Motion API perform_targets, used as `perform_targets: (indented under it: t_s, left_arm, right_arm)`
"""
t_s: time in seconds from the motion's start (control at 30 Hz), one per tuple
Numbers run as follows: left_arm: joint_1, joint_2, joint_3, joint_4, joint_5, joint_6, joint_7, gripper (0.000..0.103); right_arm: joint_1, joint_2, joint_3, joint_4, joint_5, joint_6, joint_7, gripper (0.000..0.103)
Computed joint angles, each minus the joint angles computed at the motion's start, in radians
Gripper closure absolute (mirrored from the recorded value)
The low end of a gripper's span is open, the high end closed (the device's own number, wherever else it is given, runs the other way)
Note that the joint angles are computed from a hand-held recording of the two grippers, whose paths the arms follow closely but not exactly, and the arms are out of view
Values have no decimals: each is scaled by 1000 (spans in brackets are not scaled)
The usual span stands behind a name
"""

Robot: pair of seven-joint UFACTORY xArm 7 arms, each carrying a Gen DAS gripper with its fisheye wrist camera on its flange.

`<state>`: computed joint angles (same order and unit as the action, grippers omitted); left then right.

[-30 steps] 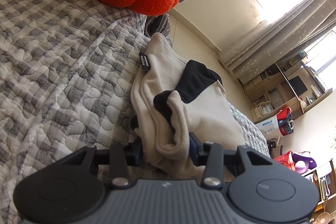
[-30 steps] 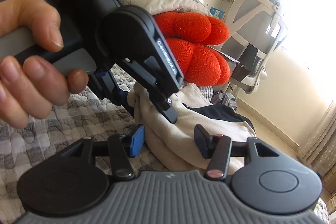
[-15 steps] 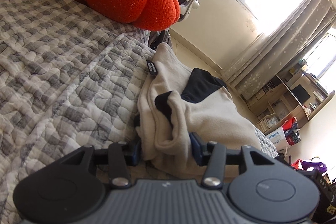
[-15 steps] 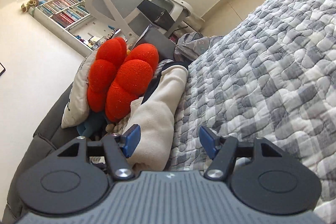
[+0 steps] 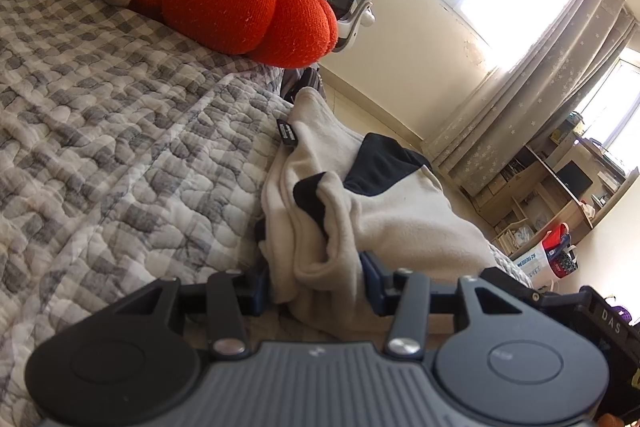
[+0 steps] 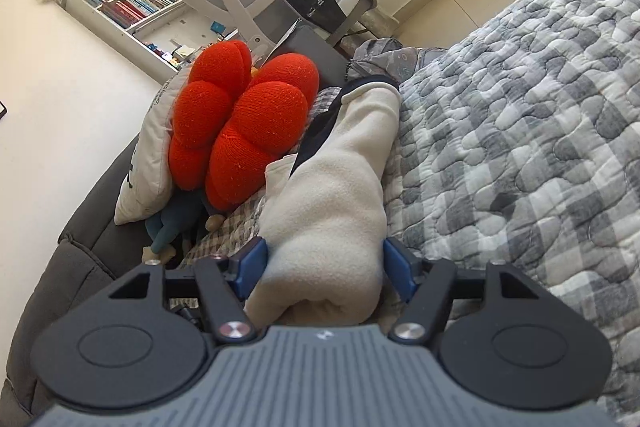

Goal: Fold clothes
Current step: 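Release the right gripper and move it along the shirt while the left gripper holds, then grasp the folded shirt end with the right gripper beside the left gripper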

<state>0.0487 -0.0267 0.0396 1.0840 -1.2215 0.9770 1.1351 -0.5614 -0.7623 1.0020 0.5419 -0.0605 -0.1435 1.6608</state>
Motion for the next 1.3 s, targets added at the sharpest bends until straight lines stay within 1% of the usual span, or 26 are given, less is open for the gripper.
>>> perform_targets:
  t_s: [0.03, 0.1, 0.2, 0.27, 0.33, 0.37, 0.4, 0.47, 0.5, 0.53, 0.63, 0.7, 0.9, 1.1, 1.2, 1.3]
  left_arm:
    - [-3, -7, -3, -7, 0, -13, 8, 55]
    - [-12, -27, -9, -29, -6, -53, 35, 55]
    - [-39, -74, -18, -78, -24, -146, 104, 55]
    - [-60, -98, -19, -103, -35, -197, 143, 55]
    - [-77, -111, -14, -117, -45, -229, 170, 55]
    - [-85, -119, -12, -126, -52, -247, 188, 56]
    - [-93, -128, -11, -134, -60, -262, 208, 59]
    - [-109, -144, -9, -151, -72, -293, 243, 63]
    - [-116, -151, -7, -158, -77, -304, 255, 64]
    - [-120, -152, -2, -159, -79, -304, 259, 64]
    - [-121, -137, 15, -145, -77, -275, 240, 65]
    - [-119, -134, 15, -143, -77, -273, 237, 65]
    - [-143, -163, -2, -172, -96, -357, 282, 64]
    - [-158, -186, 10, -192, -95, -359, 277, 64]
    - [-166, -187, 11, -196, -111, -374, 300, 64]
    - [-171, -193, 9, -202, -120, -391, 320, 64]
  right_arm:
    - [-12, -3, 11, -7, 5, -18, 9, 35]
    - [-25, -11, 25, -5, 6, -15, 10, 35]
    - [-46, -24, 47, 12, -1, 17, 13, 34]
    - [-58, -37, 61, 25, -10, 49, 21, 36]
    - [-80, -70, 86, 49, -30, 107, 32, 45]
    - [-89, -87, 96, 73, -57, 155, 20, 47]
    - [-98, -100, 104, 100, -88, 206, 5, 50]
    - [-123, -125, 138, 169, -158, 324, -33, 52]
    - [-133, -129, 150, 187, -179, 351, -41, 53]
    - [-133, -131, 151, 187, -188, 355, -39, 53]
    - [-120, -139, 136, 144, -190, 300, -1, 53]
    - [-120, -139, 134, 136, -194, 288, 12, 53]
    - [-123, -136, 136, 140, -205, 286, 25, 53]
    - [-129, -133, 144, 159, -221, 307, 18, 53]
    - [-135, -135, 151, 173, -230, 325, 10, 53]
    - [-136, -140, 151, 166, -228, 310, 14, 53]
